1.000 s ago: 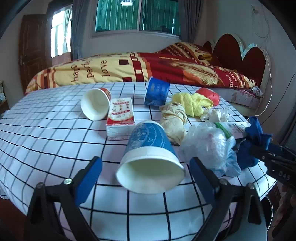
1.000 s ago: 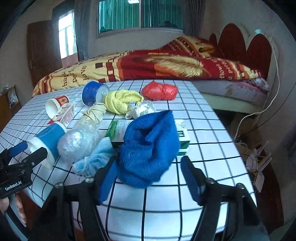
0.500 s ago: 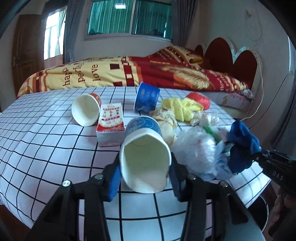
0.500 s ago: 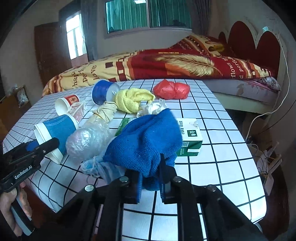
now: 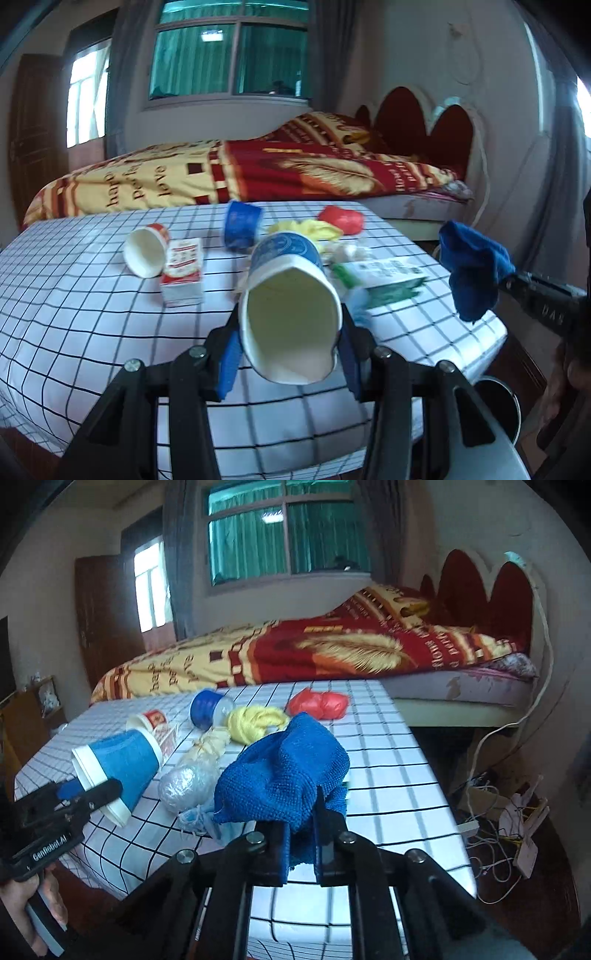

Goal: Collect trash
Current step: 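Carry the cup and towel over the black bucket with both tools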

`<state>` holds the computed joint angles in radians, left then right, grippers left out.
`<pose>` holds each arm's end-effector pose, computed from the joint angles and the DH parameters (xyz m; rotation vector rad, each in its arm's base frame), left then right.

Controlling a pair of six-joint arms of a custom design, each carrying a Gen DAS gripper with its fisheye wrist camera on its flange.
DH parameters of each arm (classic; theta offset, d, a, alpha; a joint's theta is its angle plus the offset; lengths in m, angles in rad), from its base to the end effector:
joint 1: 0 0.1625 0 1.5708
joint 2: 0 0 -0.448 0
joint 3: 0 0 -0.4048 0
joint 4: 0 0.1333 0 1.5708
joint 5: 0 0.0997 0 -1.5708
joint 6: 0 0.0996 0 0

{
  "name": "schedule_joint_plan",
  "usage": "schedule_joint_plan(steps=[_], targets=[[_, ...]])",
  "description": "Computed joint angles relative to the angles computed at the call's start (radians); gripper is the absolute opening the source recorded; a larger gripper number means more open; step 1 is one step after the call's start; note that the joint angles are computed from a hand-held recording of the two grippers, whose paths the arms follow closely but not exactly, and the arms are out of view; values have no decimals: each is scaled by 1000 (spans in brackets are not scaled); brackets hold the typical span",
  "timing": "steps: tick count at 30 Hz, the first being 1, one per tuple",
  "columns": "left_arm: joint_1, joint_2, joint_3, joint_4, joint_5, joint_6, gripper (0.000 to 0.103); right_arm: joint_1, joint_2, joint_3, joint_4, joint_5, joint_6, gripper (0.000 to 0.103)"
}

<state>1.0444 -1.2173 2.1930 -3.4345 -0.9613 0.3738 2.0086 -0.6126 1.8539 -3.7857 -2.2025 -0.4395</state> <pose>-0.0908 -0.5351 0.2734 0.7085 2.2775 -1.1754 0.3303 -0.5300 0.0743 0.6055 -2.2105 1.1947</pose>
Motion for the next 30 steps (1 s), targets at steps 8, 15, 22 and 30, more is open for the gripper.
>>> schedule_joint_plan(steps=[8,15,22,30], targets=[[-77,6,59,16,-59,-19,48,9,-118,162,-150,-60,8,10],[-145,39,99,40,-128,-40,48,-1,-206,310,-252,-130,10,10],[-203,97,121,85,-219,-54,47,-48,-276,465,-342,-187,33,10],[-247,173,128,132,-281,-81,47,-117,-326,595,-411,-194,54,10]])
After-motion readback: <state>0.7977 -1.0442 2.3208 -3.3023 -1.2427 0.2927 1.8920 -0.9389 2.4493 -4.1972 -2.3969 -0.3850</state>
